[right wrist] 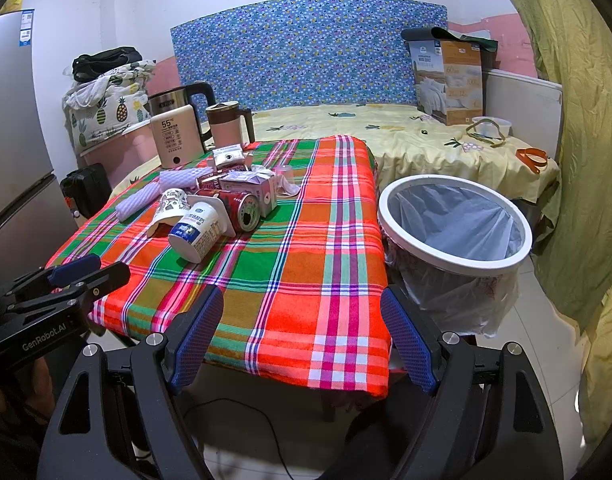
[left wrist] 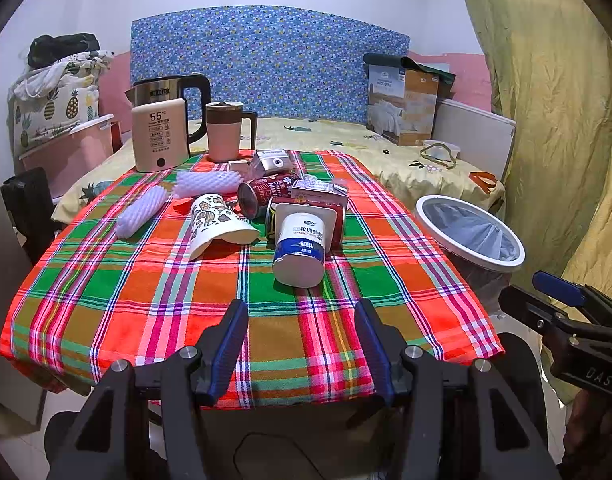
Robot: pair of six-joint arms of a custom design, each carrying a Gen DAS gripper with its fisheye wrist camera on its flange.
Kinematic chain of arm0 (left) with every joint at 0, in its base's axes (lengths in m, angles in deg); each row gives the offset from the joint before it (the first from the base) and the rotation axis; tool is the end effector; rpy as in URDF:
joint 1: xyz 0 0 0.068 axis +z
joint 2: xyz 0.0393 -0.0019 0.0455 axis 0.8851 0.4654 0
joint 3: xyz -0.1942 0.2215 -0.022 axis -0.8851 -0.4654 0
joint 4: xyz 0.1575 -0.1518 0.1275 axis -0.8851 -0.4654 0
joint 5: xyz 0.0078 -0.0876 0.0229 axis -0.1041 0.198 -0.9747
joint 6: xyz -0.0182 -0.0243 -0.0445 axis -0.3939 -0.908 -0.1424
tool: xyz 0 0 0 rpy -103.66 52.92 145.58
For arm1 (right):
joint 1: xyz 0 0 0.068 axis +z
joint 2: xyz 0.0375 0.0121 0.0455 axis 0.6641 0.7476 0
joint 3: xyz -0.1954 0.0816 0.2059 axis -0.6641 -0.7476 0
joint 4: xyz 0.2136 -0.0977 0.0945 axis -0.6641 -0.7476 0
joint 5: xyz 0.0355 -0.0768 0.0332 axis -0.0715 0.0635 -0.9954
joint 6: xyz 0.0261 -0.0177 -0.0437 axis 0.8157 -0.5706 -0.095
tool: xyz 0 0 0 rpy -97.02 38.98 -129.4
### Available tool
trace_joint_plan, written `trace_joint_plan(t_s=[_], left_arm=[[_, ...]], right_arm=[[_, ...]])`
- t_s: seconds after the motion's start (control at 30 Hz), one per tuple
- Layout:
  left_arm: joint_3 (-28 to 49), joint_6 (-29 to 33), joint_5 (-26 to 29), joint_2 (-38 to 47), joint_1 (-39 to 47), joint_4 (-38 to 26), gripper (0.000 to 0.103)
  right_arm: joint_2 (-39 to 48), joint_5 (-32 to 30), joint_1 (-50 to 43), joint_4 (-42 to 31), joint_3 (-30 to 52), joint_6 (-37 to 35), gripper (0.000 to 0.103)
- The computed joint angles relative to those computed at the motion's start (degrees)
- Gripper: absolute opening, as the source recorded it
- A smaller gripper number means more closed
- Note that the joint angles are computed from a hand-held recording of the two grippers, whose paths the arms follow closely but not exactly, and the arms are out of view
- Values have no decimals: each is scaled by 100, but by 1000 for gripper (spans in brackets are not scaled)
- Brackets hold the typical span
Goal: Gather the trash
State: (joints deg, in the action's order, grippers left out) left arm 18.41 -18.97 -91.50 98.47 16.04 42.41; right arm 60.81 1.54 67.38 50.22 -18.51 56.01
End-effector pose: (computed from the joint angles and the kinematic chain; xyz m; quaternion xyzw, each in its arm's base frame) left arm 0.2008 -0.1758 0.1397 -0.1105 0.8827 0.0042 0.4568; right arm 0.2927 0.1450 0.1234 -0.1829 0.8656 0.1593 0.4381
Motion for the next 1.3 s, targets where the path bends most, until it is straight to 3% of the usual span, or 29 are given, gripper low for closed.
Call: trace_joint_plan(t_s=[1.3], left_arm=[[12, 148, 135, 128, 65, 191, 55]], right_arm=[[-16, -62, -55, -106, 53, -7, 82]])
